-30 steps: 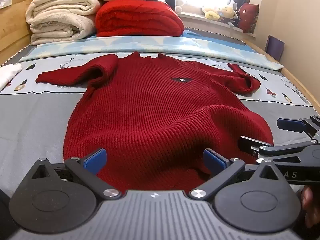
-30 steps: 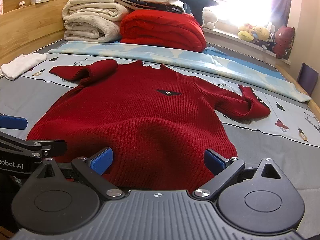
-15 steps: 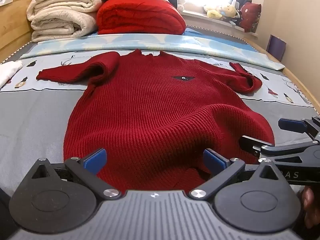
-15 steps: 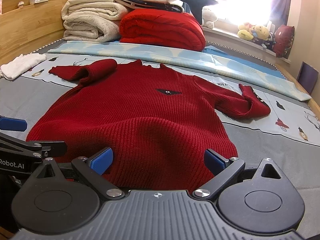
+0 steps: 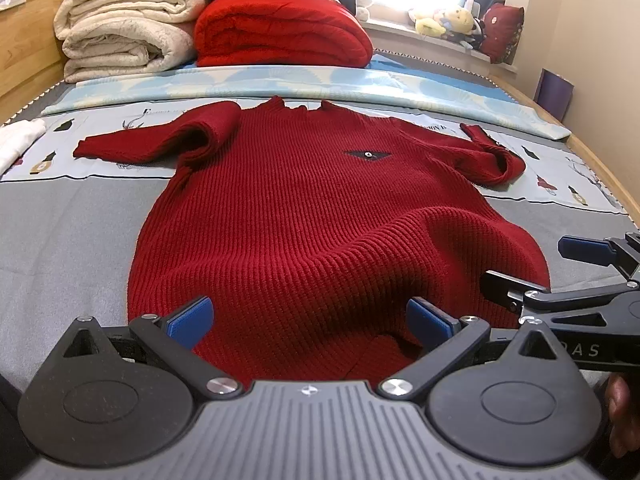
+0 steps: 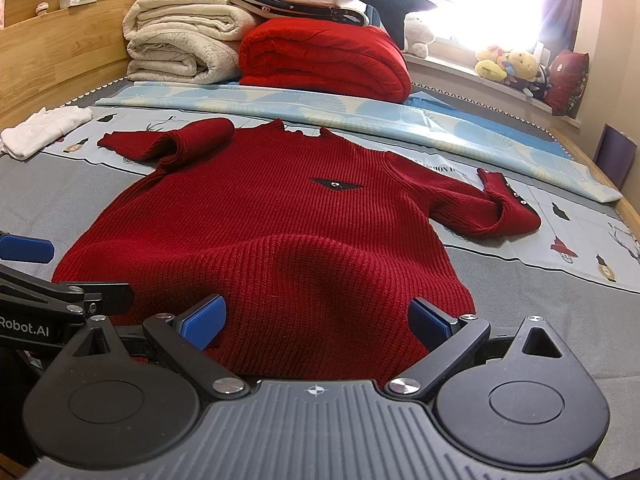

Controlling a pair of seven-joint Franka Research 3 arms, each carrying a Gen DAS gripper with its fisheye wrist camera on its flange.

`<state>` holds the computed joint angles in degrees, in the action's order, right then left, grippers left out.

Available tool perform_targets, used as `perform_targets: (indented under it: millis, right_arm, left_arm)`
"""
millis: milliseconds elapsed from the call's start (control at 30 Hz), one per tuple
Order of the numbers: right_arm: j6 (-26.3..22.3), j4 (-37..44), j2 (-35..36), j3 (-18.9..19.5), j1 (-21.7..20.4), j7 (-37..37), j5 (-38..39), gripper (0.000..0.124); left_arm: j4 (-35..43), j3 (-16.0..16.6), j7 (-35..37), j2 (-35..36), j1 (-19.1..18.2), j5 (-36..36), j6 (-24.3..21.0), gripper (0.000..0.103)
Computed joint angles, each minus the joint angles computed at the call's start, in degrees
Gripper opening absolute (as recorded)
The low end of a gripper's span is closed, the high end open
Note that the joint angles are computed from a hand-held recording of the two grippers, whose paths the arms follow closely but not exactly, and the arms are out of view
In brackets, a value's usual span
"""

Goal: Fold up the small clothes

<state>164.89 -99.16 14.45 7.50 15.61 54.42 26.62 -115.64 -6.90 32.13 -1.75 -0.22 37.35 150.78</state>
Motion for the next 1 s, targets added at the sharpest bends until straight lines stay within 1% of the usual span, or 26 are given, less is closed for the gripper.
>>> perform_targets:
  millis: [433, 633, 667, 700, 733, 767, 800, 833, 867, 900, 933, 967, 1000]
  right_arm:
    - [0.2, 0.0, 0.0, 0.0, 0.0, 0.2, 0.2, 0.097]
    - [1.3, -0.1, 0.0, 0.1, 0.0, 0.2, 0.5, 0.097]
    - [2.1, -0.4, -0.1, 0.2, 0.0, 0.2, 0.7, 0.095]
    - [3.2, -0.4, -0.1, 0.5, -0.3, -0.3, 1.5, 0.094]
    - [4.2, -0.3, -0.1, 1.0, -0.8, -1.0, 2.5, 0.092]
    - [5.0, 0.0, 0.0, 1.6, -1.5, -2.1, 3.9, 0.087]
    - [5.4, 0.6, 0.2, 2.1, -2.2, -2.9, 5.2, 0.085]
    - [5.0, 1.8, 0.7, 2.5, -3.1, -3.6, 6.8, 0.079]
    - [3.9, 3.3, 1.3, 2.7, -4.0, -4.1, 8.1, 0.071]
    - [2.4, 5.1, 1.9, 2.3, -4.4, -3.5, 8.6, 0.066]
    - [0.6, 7.9, 3.3, 1.6, -4.9, -2.5, 8.7, 0.057]
    - [-0.2, 10.0, 4.5, 1.3, -5.4, -2.5, 9.0, 0.055]
    - [-0.7, 12.6, 6.0, 1.0, -5.9, -2.5, 8.8, 0.055]
  left_arm:
    - [-0.1, 0.1, -0.3, 0.1, 0.0, -0.4, 1.0, 0.103]
    - [-0.6, 0.2, -3.1, 0.0, 0.4, 2.9, 2.1, 0.103]
    - [-0.8, 0.5, -3.3, -0.2, 0.6, 2.6, 2.8, 0.103]
    - [-1.0, 0.6, -5.7, -0.4, 1.0, 3.8, 5.0, 0.103]
    - [-1.1, 1.0, -5.5, -0.7, 1.4, 3.3, 5.7, 0.103]
    - [-1.4, 1.3, -9.4, -0.9, 2.3, 6.8, 8.9, 0.103]
    - [-1.4, 1.2, -12.6, -1.3, 3.6, 10.4, 11.0, 0.103]
    - [-0.9, 2.0, -11.7, -1.5, 3.9, 11.0, 11.3, 0.102]
    - [-0.7, 2.5, -11.6, -1.7, 4.9, 12.7, 13.2, 0.098]
    - [-0.2, 2.9, -9.3, -1.7, 5.4, 12.4, 14.2, 0.096]
    - [0.6, 3.7, -4.5, -1.4, 6.1, 10.8, 15.5, 0.086]
    - [1.2, 4.4, 2.9, -0.9, 6.2, 6.0, 16.2, 0.074]
    - [1.8, 5.0, 11.0, -0.4, 6.3, -0.1, 16.8, 0.068]
